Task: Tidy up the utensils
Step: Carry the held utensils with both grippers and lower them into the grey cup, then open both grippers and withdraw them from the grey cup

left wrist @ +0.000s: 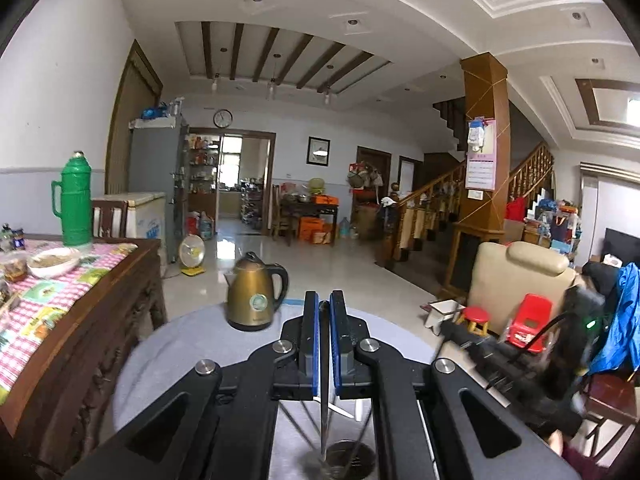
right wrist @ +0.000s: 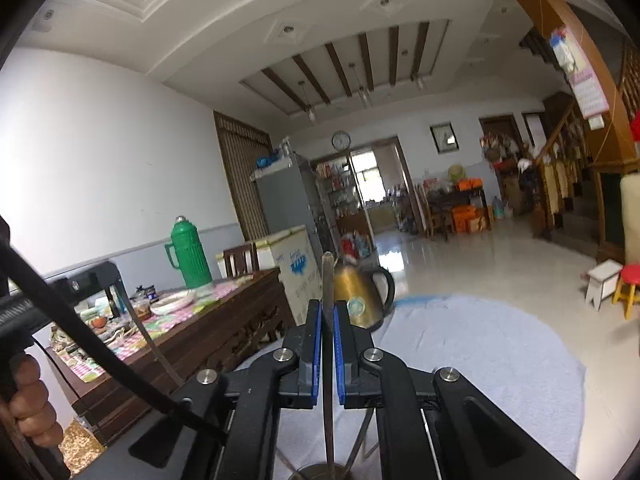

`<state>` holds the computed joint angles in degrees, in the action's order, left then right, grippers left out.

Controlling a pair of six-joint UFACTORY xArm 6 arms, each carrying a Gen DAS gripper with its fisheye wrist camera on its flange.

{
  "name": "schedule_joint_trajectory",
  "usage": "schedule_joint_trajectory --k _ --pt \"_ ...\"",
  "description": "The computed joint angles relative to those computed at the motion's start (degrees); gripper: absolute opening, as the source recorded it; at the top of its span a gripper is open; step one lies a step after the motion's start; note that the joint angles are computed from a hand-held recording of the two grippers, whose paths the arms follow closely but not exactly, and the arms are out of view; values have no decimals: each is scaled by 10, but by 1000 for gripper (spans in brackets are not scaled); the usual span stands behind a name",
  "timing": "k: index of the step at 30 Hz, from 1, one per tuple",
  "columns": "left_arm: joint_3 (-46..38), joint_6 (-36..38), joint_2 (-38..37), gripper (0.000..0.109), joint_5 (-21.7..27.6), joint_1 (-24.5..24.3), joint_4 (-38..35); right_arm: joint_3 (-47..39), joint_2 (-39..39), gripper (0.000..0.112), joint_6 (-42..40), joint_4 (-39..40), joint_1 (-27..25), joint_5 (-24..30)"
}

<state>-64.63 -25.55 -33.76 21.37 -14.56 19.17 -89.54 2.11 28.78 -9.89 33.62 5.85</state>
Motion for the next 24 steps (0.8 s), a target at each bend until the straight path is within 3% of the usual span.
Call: schedule_joint_trajectory --k 5,10,16,20,21,24 --pt "18 -24 14 5 -5 -10 -1 9 10 6 46 -48 5 17" --pt "32 -27 34 5 4 -11 -28 33 1 6 -9 19 10 30" --pt "31 24 58 5 38 -11 -99 28 7 8 -83 115 12 81" --pt "34 16 57 7 59 -10 -97 30 6 10 -118 180 8 108" --pt "35 19 54 16 62 -9 -105 30 4 18 -122 189 6 113" --pt "39 -4 41 58 58 -8 -81 39 -4 44 -123 209 1 106"
